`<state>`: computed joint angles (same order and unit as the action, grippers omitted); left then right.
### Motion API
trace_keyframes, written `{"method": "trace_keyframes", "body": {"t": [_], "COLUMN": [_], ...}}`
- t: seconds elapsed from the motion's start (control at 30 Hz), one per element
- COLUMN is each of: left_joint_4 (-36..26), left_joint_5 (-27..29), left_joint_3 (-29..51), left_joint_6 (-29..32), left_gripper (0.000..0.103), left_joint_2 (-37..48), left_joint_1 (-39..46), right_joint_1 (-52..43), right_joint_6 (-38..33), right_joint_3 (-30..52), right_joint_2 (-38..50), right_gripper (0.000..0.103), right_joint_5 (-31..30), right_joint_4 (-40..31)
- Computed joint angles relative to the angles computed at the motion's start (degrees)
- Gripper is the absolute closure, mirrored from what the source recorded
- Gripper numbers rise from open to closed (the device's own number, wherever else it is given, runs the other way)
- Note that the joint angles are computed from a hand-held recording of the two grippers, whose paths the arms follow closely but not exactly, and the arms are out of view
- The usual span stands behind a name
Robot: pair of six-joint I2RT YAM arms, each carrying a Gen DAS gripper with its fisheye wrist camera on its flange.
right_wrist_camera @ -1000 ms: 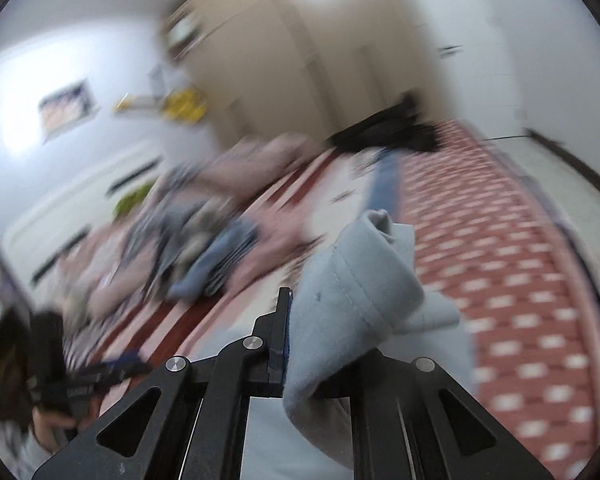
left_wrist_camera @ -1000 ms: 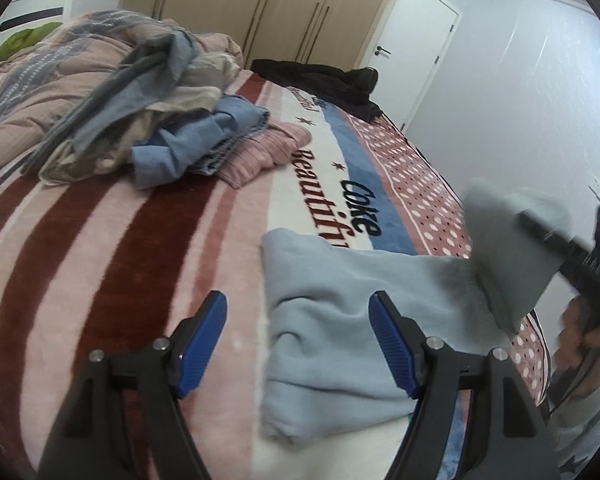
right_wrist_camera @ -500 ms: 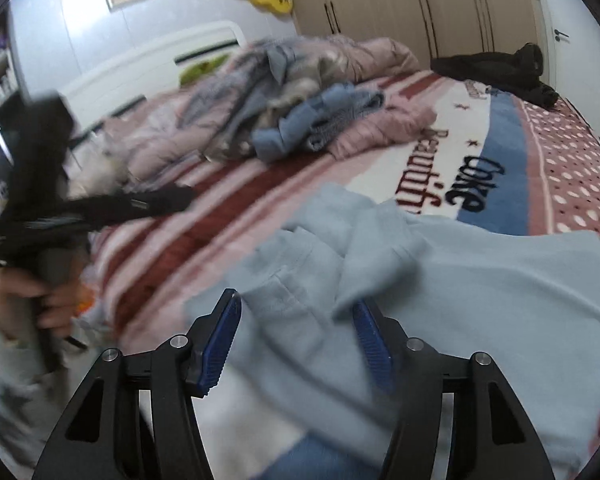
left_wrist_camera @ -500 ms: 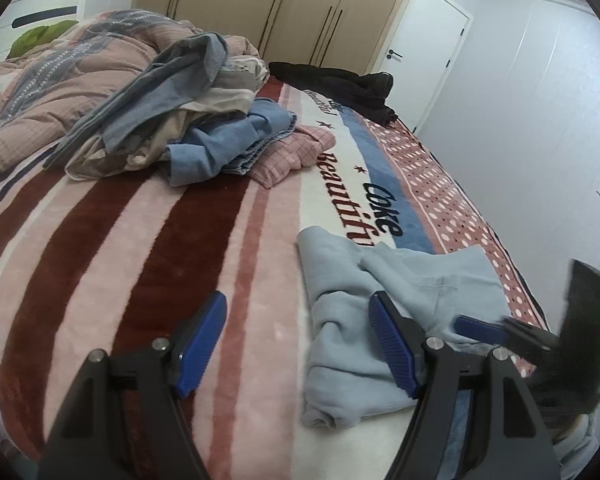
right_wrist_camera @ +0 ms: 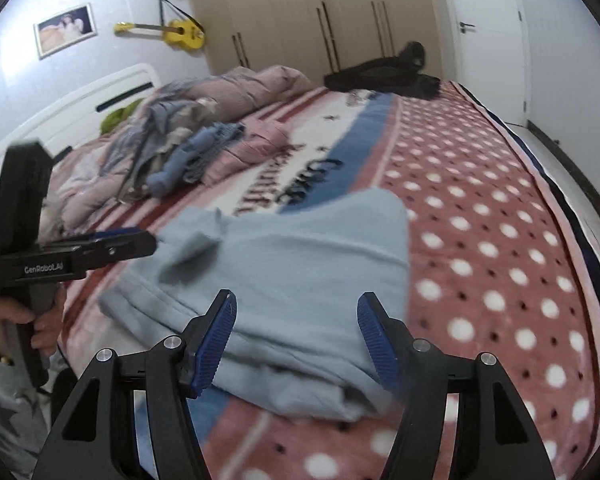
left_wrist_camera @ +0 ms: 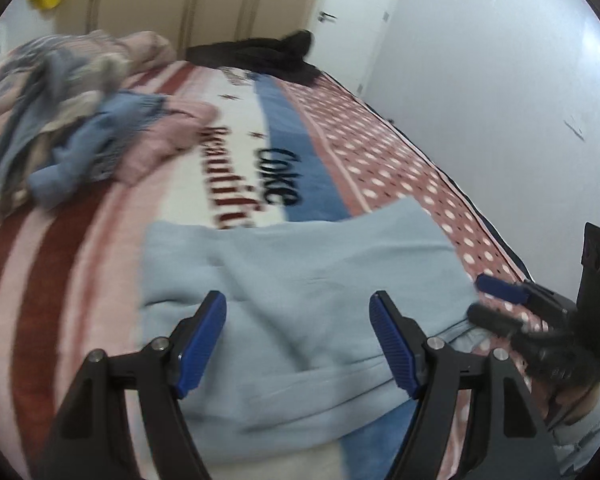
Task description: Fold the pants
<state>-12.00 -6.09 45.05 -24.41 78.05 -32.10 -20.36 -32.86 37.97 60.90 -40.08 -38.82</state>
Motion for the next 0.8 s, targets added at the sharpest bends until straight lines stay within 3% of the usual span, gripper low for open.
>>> {"method": "trace_keyframes", "body": {"t": [0.07,0.13,0.17,0.2,0.3,0.4,0.63,0.67,0.7,0.73,0.8], "left_joint_4": [-0.39,-2.09,-2.86,-3.42,-1.53,-1.5,-3.03,-3.57,-4.13,-2.99,-2.31], "left_joint_5": [-3.77,-7.41,-7.19,-6.5,-6.62,-8.81,-3.35,-3.0,-2.24,0.38,4.8], "left_joint_3": [2.68,5.51,6.11,6.01,1.28,-4.87,-12.26,-12.18,-12.21,-13.32,-13.83], "left_joint_6": [0.13,-0.5,-1.11,-1.76,-2.71,-4.78,-7.53,-8.19,-8.85,-8.98,-9.15], "left_gripper": [0.033,0.054,0.075,0.087,0.096,0.096,0.091,0.072,0.047,0.04,0.038], "left_joint_2": [3.82,7.87,8.92,9.33,5.72,-1.84,-9.09,-9.72,-10.86,-13.16,-15.09], "left_joint_1": [-2.37,-3.54,-3.35,-3.04,-3.04,-3.47,-0.8,-0.74,-0.4,0.64,2.52], "right_joint_1": [-1.29,-2.78,-3.29,-3.51,-4.63,-6.14,-7.49,-7.34,-7.34,-7.35,-7.38], "right_joint_6": [-1.91,-3.47,-3.88,-3.97,-4.43,-5.08,-5.82,-5.64,-5.71,-5.73,-5.76], "right_joint_3": [-0.78,-1.77,-2.17,-2.44,-3.22,-2.83,-2.27,-2.29,-2.21,-2.14,-2.13], "right_joint_2": [0.67,0.74,0.83,0.84,1.05,3.16,5.33,5.14,5.35,5.47,5.48], "right_gripper": [0.044,0.044,0.044,0.044,0.044,0.044,0.044,0.044,0.043,0.043,0.043], "right_joint_5": [0.21,-0.12,-0.07,0.0,0.49,-0.02,-0.74,-0.57,-0.52,-0.49,-0.58], "right_joint_4": [-0.43,-0.68,-0.56,-0.3,0.56,0.53,0.09,0.12,0.21,0.18,0.15]}}
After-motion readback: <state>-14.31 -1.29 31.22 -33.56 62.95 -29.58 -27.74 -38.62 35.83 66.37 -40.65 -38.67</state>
